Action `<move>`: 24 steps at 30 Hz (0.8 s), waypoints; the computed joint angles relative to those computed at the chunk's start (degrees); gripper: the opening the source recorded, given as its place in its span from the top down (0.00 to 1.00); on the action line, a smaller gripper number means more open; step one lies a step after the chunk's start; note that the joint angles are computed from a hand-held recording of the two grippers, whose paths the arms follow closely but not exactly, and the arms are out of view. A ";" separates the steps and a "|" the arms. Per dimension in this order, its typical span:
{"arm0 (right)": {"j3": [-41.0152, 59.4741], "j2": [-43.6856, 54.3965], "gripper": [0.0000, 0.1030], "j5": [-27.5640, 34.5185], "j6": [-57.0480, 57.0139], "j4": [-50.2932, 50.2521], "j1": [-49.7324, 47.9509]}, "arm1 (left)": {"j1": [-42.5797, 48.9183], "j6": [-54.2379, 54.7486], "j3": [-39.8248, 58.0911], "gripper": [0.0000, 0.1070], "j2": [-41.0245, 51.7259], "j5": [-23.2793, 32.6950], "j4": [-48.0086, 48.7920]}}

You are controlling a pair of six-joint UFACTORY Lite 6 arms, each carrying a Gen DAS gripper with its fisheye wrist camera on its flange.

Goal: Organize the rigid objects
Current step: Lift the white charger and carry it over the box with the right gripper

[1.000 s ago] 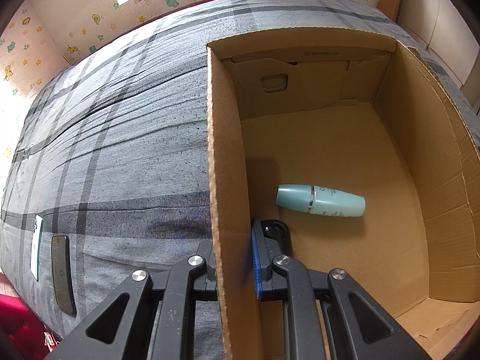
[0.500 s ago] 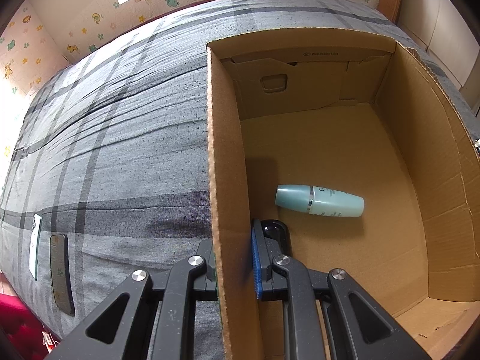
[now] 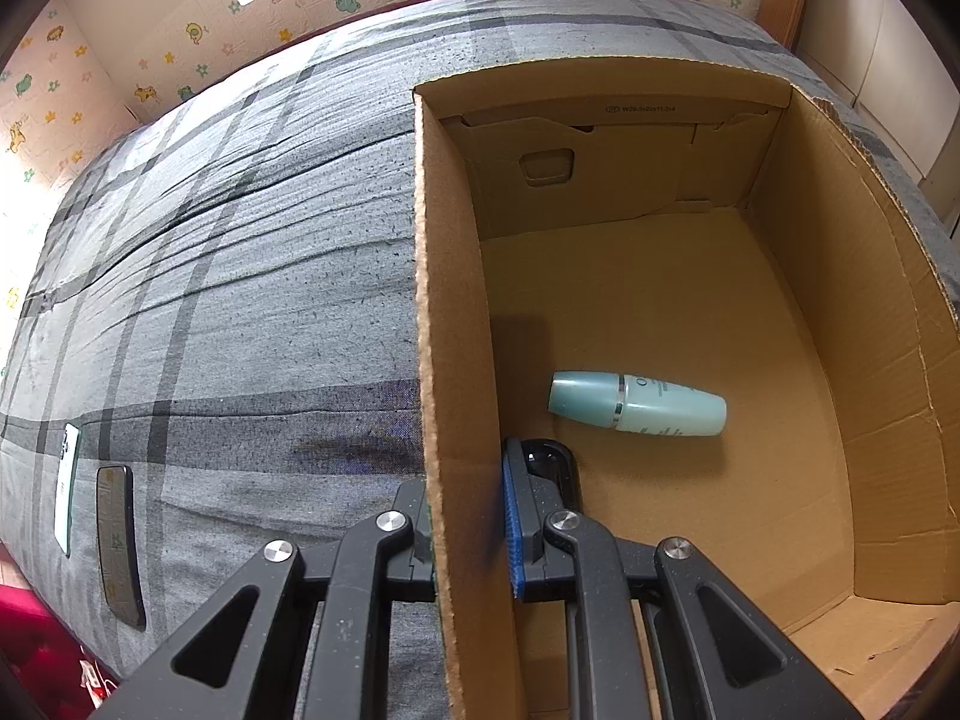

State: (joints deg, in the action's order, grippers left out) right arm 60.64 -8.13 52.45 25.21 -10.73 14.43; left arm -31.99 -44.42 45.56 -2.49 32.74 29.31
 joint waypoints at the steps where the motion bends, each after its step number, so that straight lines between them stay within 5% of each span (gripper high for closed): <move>1: 0.77 0.17 0.36 0.44 -0.05 0.14 0.52 | 0.04 0.12 0.00 0.85 -0.01 -0.02 -0.09; 24: 21.41 14.91 0.36 5.18 7.07 -1.27 18.66 | 1.30 1.69 -0.56 0.85 -0.36 -1.11 -1.11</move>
State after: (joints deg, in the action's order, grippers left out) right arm 82.05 6.78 57.63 32.28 -12.00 33.10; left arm -30.69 -42.73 45.00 -2.85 31.64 28.20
